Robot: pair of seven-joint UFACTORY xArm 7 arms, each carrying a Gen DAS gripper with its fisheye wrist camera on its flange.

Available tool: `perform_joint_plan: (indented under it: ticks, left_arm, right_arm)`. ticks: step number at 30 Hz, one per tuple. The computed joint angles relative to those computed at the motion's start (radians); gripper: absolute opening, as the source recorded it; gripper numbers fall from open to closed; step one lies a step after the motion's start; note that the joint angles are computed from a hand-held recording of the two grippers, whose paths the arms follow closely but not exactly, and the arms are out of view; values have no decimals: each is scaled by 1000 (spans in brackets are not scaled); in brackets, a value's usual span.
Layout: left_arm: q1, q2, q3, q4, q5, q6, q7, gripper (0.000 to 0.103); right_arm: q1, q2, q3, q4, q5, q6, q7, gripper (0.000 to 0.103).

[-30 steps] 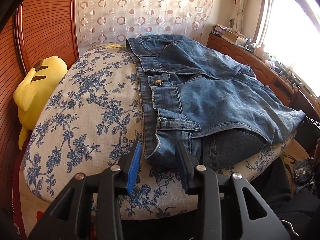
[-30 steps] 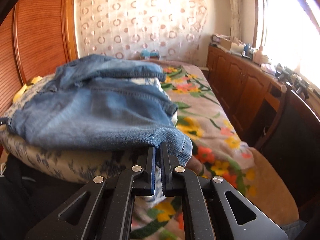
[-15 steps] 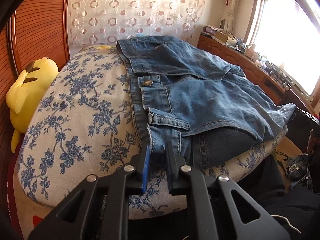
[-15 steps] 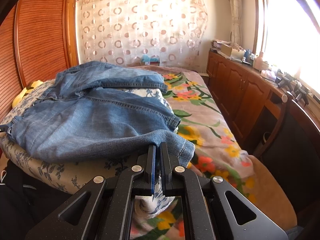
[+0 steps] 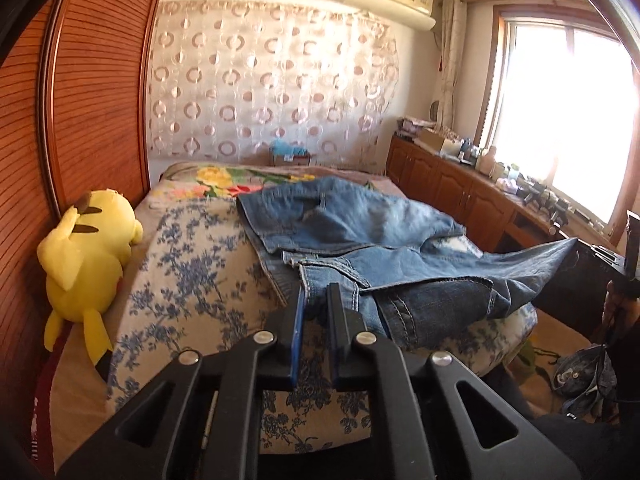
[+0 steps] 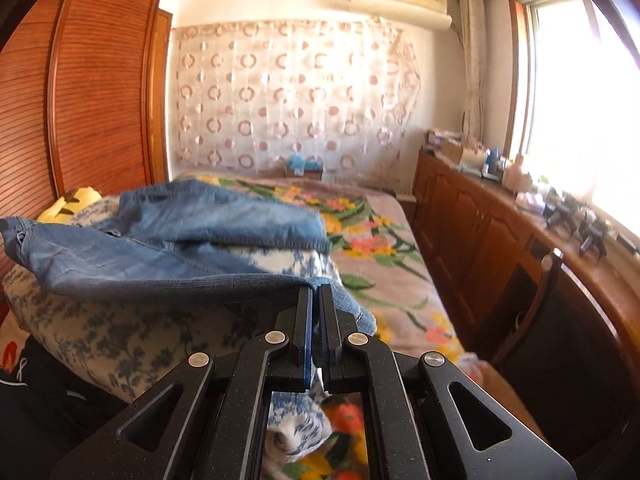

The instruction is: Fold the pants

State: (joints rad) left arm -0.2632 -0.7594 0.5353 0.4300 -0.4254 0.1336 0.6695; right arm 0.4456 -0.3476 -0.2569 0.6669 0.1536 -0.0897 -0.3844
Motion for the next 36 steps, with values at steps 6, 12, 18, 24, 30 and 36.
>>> perform_joint_plan:
  ticks: [6, 12, 18, 24, 30, 36]
  left_arm:
    - [39, -56, -21, 18, 12, 25, -10, 5]
    - [87, -125, -37, 7, 35, 52, -8, 5]
    - [48, -69, -2, 14, 26, 28, 1, 5]
    - [-64, 29, 63, 75, -1, -50, 23, 5]
    - [-160, 123, 120, 154, -2, -114, 19, 5]
    - [-245, 181, 179, 226, 5, -137, 19, 5]
  right_arm:
    - [16, -55, -3, 10, -14, 13, -26, 0]
    - [39, -104, -8, 7, -19, 13, -50, 0]
    - [86, -75, -40, 23, -18, -21, -56, 0]
    - [115, 28, -46, 109, -41, -62, -27, 0]
    - [114, 137, -51, 228, -66, -56, 7, 0]
    - [51, 235, 3, 342, -34, -34, -6, 0]
